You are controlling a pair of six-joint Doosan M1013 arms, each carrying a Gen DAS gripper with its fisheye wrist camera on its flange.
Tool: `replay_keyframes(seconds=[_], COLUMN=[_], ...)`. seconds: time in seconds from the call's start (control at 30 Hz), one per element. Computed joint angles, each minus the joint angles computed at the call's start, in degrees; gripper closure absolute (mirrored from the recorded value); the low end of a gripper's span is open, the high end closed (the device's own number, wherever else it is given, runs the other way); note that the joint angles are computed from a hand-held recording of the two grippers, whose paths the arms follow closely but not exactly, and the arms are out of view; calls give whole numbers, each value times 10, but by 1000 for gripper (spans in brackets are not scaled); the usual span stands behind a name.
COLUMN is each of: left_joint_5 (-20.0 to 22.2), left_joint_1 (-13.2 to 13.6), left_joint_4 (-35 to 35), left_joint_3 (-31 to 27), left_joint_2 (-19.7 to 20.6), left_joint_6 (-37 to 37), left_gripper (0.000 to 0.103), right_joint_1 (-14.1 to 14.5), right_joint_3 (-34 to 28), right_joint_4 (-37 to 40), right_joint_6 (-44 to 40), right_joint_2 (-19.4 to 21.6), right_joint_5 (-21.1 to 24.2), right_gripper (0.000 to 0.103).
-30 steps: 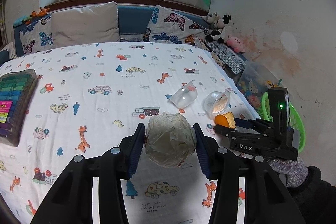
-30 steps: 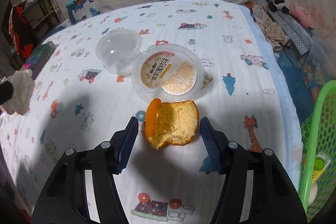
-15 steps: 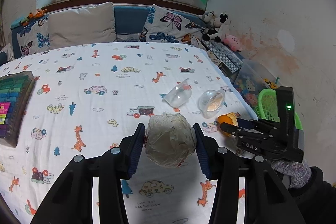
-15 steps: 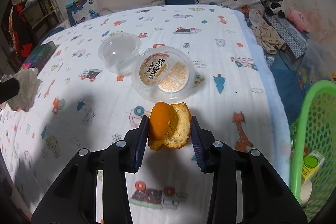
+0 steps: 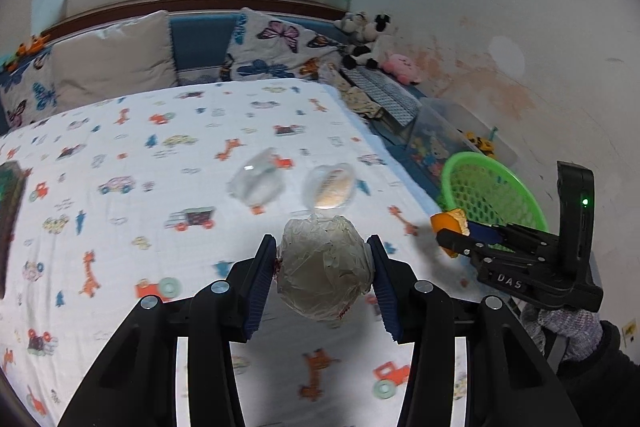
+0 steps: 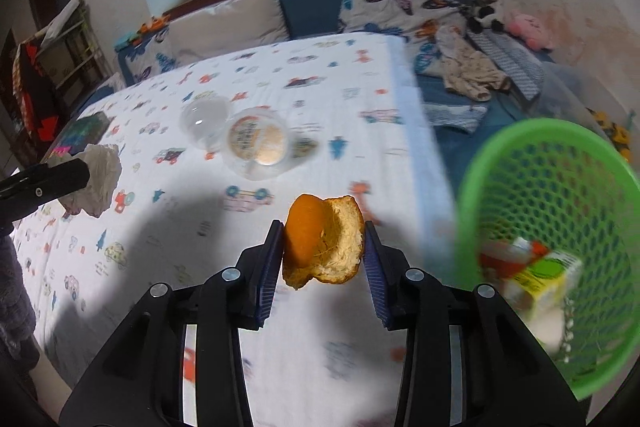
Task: Collect trash
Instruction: 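Drop the orange peel into the green basket with the right tool while the left tool drops the tissue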
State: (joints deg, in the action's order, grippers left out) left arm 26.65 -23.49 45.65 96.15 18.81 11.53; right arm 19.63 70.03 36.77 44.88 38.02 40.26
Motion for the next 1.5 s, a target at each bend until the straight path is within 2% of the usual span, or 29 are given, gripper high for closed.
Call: replay_keyframes(seconds=[0.17, 0.47, 0.5, 0.57, 0.6, 0.87, 1.27, 1.37, 1.43, 1.5], left_joint_5=[-9, -2, -1, 4, 5, 24, 78, 88, 91, 86], left_joint_1=[-8, -23, -24, -26, -27, -32, -37, -37, -35, -34], left_joint_4=[-31, -104, -112, -130, -136, -227, -335, -358, -383, -409], left_joint_3=[-29, -97, -104, -121, -126, -202, -318, -338, -349, -355], left_joint_2=[17, 58, 62, 72, 75, 122, 198, 212, 220, 226], left_joint_6=[47, 156, 167, 192, 201, 322, 443, 457, 468, 484], left_gripper=[58, 58, 58, 58, 58, 58, 57, 55, 49, 47], right_joint_1=[-25, -64, -67, -74, -75, -94, -116, -120, -121, -122], right_joint_3=[10, -7, -9, -11, -9, 11, 50, 56, 59, 62], right_joint_4=[-14, -43, -39, -30, -28, 16, 61, 69, 69, 75], right_joint_6=[27, 93, 95, 99, 102, 86, 50, 45, 46, 43], right_joint_2=[-8, 1, 2, 4, 3, -10, -37, -40, -42, -43], right_joint_5=[-20, -24, -23, -25, -29, -43, -73, -76, -77, -78], right_gripper=[63, 60, 58, 47, 45, 30, 22, 22, 22, 22])
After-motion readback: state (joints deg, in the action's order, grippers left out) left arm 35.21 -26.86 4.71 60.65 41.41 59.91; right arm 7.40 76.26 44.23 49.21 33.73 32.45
